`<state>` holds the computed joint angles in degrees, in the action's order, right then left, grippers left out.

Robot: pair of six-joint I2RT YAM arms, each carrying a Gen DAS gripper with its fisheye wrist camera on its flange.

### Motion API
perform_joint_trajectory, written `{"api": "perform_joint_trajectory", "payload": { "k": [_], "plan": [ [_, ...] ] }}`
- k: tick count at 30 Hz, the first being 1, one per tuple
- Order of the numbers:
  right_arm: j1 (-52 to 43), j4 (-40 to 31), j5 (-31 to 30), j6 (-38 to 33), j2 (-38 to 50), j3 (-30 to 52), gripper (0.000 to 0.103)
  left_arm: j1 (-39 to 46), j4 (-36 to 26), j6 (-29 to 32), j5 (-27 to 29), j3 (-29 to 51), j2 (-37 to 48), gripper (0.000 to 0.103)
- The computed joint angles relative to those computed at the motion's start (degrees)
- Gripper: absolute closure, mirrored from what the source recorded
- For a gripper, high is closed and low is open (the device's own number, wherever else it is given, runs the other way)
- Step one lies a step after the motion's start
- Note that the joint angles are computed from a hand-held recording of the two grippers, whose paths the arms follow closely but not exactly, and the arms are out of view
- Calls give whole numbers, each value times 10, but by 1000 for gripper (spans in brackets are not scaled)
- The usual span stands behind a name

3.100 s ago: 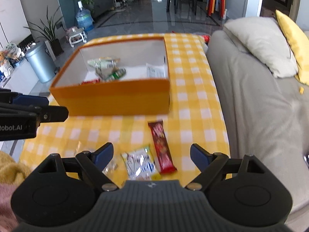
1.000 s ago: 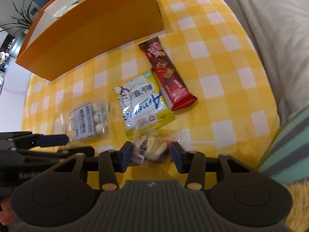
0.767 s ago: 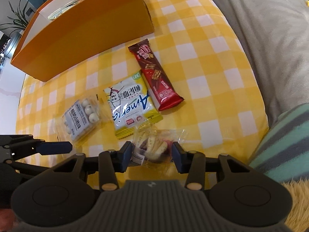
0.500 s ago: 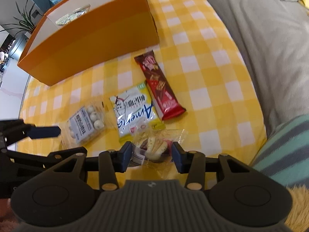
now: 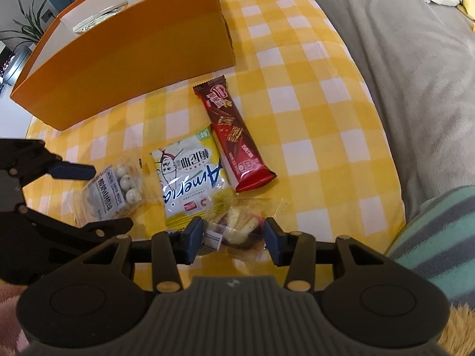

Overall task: Organize snacks
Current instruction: 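Grasp the yogurt-ball packet with the left tool while the right grasps the small clear bag, then lift both held packets and carry them over the orange box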

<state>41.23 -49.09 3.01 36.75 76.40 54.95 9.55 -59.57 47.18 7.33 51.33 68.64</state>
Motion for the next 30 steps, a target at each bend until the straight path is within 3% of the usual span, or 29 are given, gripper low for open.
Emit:
{"api": "perform_joint_trajectory", "payload": {
  "k": [8, 12, 23, 25, 30],
  "plan": [
    [-5, 3, -6, -2, -2, -3, 59, 29, -1, -25, 32, 13, 50, 16],
    [-4, 5, -6, -2, 0, -4, 59, 30, -1, -26, 31, 10, 44, 26],
    [11, 5, 6, -22, 13, 1, 62, 25, 10, -112, 23, -18, 3, 33],
    [14, 5, 9, -23, 10, 1, 63, 34, 6, -123, 32, -20, -5, 39],
    [19, 4, 12, -19, -11, -3, 63, 96, -10, -144, 82, -18, -38, 39]
  ]
}}
